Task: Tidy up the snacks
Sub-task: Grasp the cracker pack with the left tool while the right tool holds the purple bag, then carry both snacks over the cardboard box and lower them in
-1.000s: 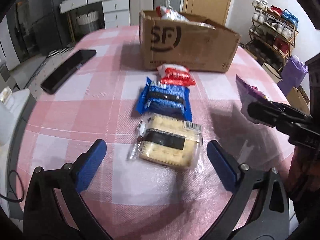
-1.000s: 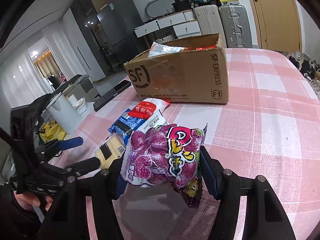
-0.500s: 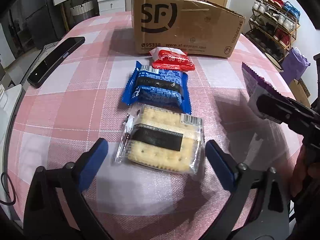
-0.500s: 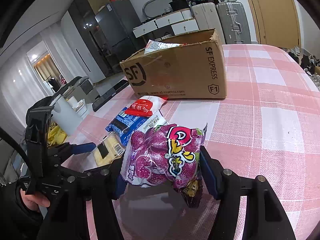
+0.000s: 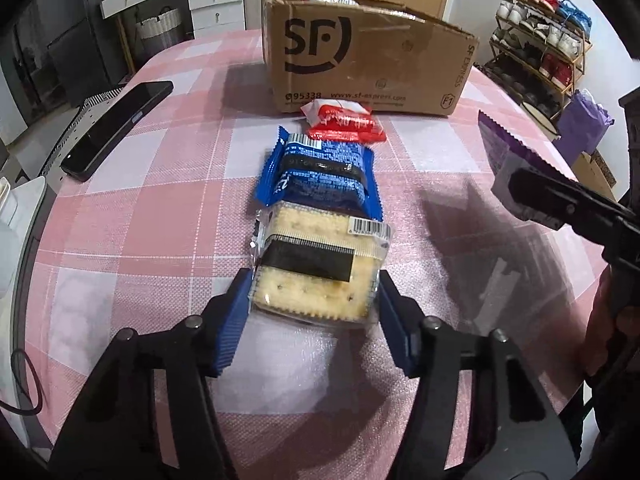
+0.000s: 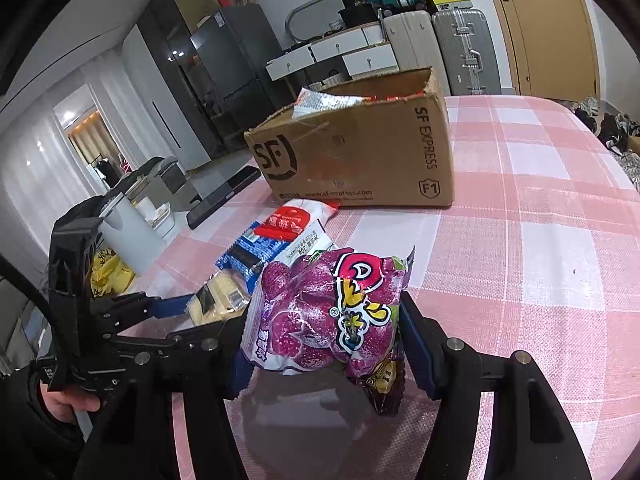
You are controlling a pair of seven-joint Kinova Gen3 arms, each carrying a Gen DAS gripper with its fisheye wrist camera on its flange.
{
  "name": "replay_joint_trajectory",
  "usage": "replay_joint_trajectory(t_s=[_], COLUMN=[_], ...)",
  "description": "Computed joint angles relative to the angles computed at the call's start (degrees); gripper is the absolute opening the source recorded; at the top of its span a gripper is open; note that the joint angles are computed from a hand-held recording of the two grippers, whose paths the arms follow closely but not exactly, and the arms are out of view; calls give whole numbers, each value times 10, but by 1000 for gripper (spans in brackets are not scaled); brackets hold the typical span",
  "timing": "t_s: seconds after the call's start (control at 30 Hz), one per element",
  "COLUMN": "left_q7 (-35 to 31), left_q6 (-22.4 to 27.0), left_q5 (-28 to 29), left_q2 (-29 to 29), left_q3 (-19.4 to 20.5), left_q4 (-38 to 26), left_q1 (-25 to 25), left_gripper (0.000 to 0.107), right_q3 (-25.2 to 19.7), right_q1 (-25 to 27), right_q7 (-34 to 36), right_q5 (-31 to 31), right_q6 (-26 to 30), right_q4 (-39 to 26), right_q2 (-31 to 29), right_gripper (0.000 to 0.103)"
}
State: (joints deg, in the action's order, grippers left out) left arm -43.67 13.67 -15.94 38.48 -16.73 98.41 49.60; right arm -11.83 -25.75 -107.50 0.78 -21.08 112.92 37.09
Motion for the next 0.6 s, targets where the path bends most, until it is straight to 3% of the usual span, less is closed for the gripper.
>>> replay_joint_trajectory(t_s=[0.13, 0.37, 0.6], left_q7=[8, 53, 68], left_q6=[-16, -43, -47], left_q5=[0, -11, -35], left_q2=[-10, -42, -86], left_q3=[-15, -131, -219], left_q4=[18, 67, 82], left_q1=[12, 120, 193], left_gripper=[58, 58, 58], right_q3=[-2, -5, -13], right_q1=[1, 3, 17], right_q7=[-3, -8, -18], right_q5=[1, 5, 26], right_q6=[-6, -21, -38], right_q4=[4, 15, 22], right_q2=[-4, -19, -53], right_gripper=[64, 64, 64])
